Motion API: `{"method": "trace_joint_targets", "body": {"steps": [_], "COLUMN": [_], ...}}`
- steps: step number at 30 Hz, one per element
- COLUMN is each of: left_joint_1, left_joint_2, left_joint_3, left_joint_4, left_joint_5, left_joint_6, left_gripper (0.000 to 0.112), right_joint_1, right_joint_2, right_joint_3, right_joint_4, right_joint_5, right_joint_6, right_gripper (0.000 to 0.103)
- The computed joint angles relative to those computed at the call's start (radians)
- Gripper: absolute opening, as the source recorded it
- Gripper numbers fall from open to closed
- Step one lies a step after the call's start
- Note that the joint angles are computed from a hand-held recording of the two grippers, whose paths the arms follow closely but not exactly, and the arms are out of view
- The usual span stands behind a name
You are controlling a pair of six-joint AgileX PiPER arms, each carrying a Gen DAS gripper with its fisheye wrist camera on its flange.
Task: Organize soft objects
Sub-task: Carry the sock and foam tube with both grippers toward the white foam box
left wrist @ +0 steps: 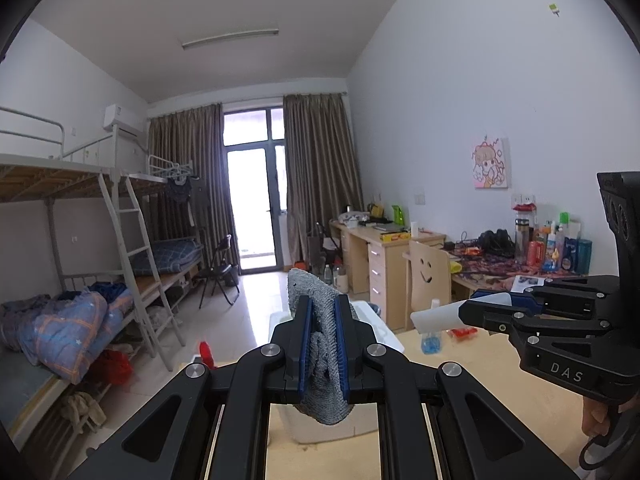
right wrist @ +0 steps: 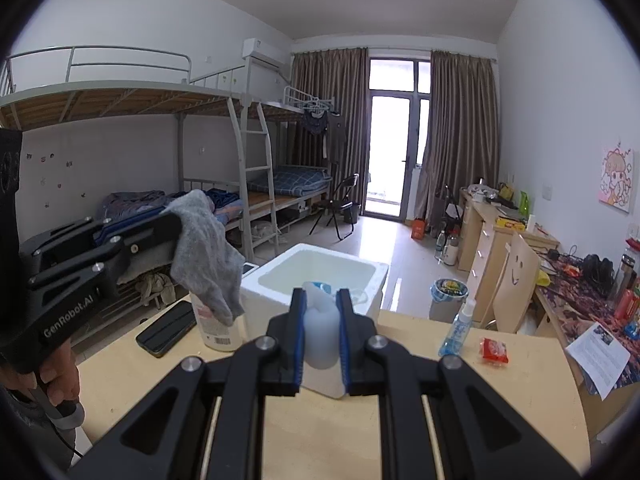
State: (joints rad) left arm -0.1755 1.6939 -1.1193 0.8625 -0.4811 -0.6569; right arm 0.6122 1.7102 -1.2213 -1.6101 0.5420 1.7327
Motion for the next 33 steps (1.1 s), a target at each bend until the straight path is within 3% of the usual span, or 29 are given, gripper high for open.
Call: {"method": "trace_joint_targets", "body": {"steps": [10, 20, 29, 33], "left_joint_1": [-0.01, -0.007, 0.003, 0.006], "left_joint_2": [0.085, 0.18, 0.198, 0.207], "left_joint_3": [-0.123, -0.263, -0.301, -0.312], "left_joint_4": [-0.033, 0.059, 0.006, -0.007], "left_joint_5": [0.046, 0.09, 0.149, 0.181], "left_joint_6": [0.031, -0.06, -0.021, -0.015], "left_gripper": [0.012, 0.012, 0.012, 0.012], "right_joint_1": [-0.052, -0.123, -0.175, -0.194], "right_joint_2": [0.09, 0.191, 0.3, 0.359], "right_joint_3": [-0.144, -0.291, -0.453, -0.537], "right_joint_4": [0.099, 0.257, 0.515, 0.706], "right_joint_5": [-0.047, -0.113, -0.2, -0.216], "right_joint_6": [-0.149, -0.343, -0.61, -0.801], "right_gripper": [0.017, 0.018, 0.018, 0.017]}}
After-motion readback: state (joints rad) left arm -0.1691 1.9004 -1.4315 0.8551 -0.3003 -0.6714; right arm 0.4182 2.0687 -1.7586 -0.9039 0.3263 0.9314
